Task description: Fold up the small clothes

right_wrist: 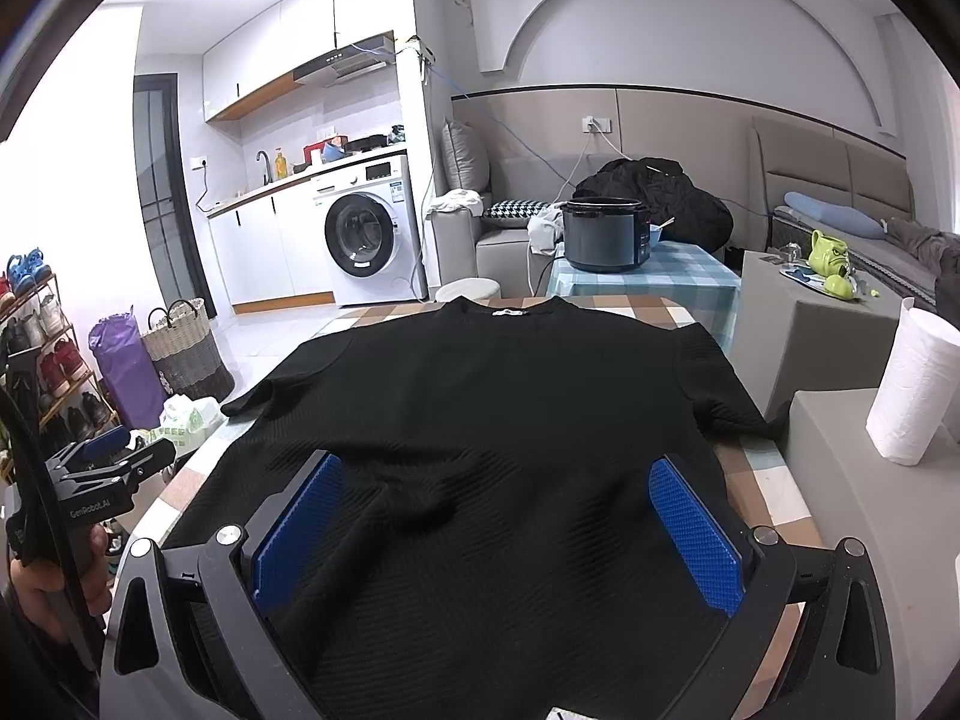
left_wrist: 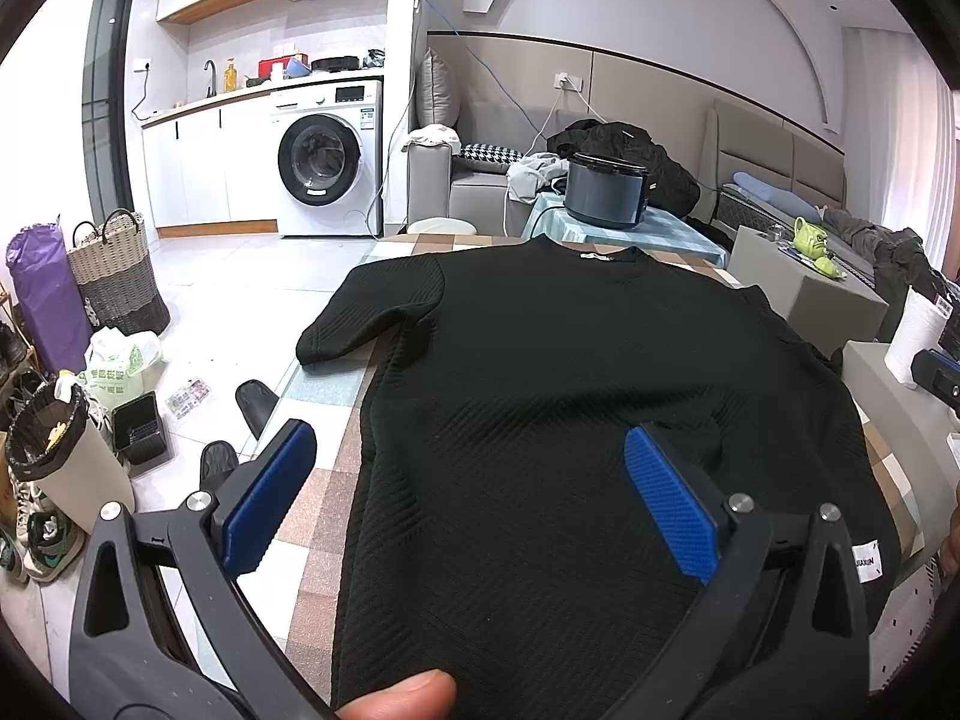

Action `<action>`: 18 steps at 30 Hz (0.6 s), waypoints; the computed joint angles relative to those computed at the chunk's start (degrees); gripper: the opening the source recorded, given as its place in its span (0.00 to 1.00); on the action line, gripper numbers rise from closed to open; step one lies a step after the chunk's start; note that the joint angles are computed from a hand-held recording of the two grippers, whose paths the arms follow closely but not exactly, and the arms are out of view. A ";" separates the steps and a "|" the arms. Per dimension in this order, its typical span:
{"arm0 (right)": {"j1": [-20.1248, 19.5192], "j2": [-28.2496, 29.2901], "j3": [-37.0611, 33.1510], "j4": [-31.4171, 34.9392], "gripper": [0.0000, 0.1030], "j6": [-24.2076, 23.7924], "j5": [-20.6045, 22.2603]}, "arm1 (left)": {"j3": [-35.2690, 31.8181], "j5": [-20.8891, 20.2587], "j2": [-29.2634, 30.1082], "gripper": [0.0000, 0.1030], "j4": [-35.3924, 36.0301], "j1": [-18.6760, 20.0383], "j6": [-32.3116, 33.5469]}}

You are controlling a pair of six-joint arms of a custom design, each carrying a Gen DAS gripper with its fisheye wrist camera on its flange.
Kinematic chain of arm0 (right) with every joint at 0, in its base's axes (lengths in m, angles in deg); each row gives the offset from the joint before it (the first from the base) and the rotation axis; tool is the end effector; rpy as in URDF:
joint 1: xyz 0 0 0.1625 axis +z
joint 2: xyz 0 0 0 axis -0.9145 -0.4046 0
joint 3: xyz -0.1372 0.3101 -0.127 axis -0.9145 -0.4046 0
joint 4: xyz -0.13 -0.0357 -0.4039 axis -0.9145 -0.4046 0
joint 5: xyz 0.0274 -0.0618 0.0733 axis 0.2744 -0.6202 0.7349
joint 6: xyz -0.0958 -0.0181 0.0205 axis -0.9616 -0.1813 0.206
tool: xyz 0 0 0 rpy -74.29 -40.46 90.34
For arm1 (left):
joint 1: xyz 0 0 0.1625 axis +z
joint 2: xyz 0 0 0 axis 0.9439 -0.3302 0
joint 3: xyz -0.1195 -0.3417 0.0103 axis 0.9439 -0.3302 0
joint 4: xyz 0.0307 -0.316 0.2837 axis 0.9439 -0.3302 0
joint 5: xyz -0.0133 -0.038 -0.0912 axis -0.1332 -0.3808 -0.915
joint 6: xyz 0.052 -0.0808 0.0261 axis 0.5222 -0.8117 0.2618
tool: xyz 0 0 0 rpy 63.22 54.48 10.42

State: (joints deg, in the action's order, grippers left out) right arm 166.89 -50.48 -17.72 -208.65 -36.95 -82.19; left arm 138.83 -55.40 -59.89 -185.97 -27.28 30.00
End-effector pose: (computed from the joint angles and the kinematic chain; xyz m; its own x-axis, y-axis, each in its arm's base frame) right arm 0.2701 -0.7992 0.2240 -0.7176 -0.4295 0.5483 -0.6959 0.4742 -0.5393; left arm -0.2768 -0.5782 0.2982 -0.7136 -0.3250 -0.6206 0.4439 0.4755 -0.7595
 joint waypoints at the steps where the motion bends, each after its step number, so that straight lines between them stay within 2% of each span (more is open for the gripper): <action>1: 0.02 0.00 -0.05 0.04 1.00 0.08 -0.08 | -0.04 0.03 0.06 0.99 0.07 -0.03 -0.11; 18: -0.09 -0.19 0.13 -0.13 1.00 0.01 0.11 | 0.09 0.28 0.11 0.99 0.31 -0.32 -0.49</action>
State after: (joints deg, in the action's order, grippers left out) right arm 166.79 -50.67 -17.60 -208.78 -36.94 -82.08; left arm 138.92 -55.12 -59.79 -185.66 -27.59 29.51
